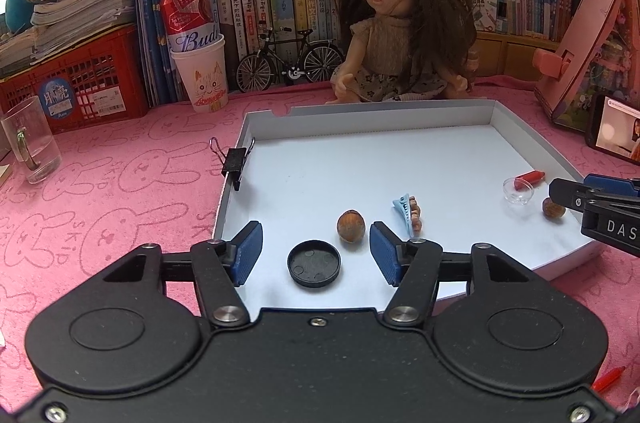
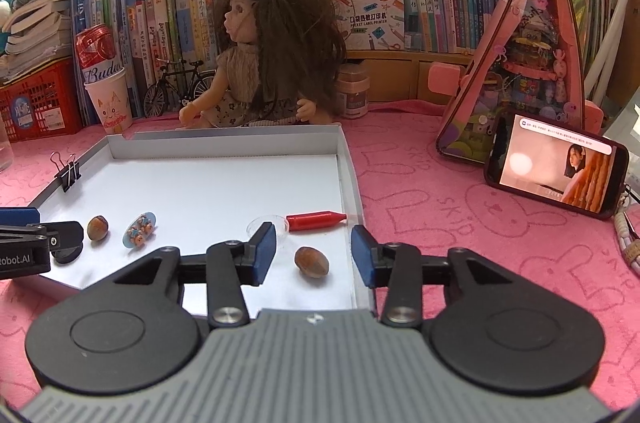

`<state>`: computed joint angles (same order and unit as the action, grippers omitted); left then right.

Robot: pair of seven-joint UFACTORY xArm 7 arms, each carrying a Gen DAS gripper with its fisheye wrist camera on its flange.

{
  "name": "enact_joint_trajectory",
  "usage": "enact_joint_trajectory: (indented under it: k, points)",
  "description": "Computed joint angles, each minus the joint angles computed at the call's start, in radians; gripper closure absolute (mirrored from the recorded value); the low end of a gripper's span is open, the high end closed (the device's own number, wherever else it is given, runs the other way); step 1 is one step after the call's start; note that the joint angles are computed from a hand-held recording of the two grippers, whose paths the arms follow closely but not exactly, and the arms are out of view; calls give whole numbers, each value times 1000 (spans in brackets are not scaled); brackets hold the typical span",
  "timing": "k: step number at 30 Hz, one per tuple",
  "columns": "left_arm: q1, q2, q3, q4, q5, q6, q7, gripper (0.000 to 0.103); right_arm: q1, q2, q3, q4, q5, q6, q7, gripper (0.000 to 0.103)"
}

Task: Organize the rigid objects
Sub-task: 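Open both tools to release the lid and nut in the tray, then lift the left tool toward the black binder clip while the right tool approaches a red crayon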

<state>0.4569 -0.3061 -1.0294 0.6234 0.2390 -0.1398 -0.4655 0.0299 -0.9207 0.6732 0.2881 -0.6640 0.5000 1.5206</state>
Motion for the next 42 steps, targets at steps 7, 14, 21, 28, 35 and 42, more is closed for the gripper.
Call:
enact_joint_trajectory:
  k: [7, 14, 21, 28, 35, 42]
  points:
    - [-181, -14, 169, -38, -25, -23, 35, 36, 36, -34, 1, 4, 10, 30, -11, 30]
    - [-368, -51, 330, -88, -72, -43, 98, 30, 102, -90, -2, -3, 34, 80, -35, 22]
    - [-556, -108, 488, -157, -114, -58, 145, 27, 198, -152, -7, -23, 81, 141, -65, 18]
    - [-699, -170, 607, -220, -136, -63, 175, 25, 264, -186, 10, -31, 114, 169, -63, 16]
    - [-791, -227, 684, -277, -147, -62, 185, 24, 311, -198, 25, -32, 138, 199, -58, 15]
    - [-816, -285, 708, -343, -153, -87, 191, 24, 377, -219, 39, -42, 165, 266, -42, 14]
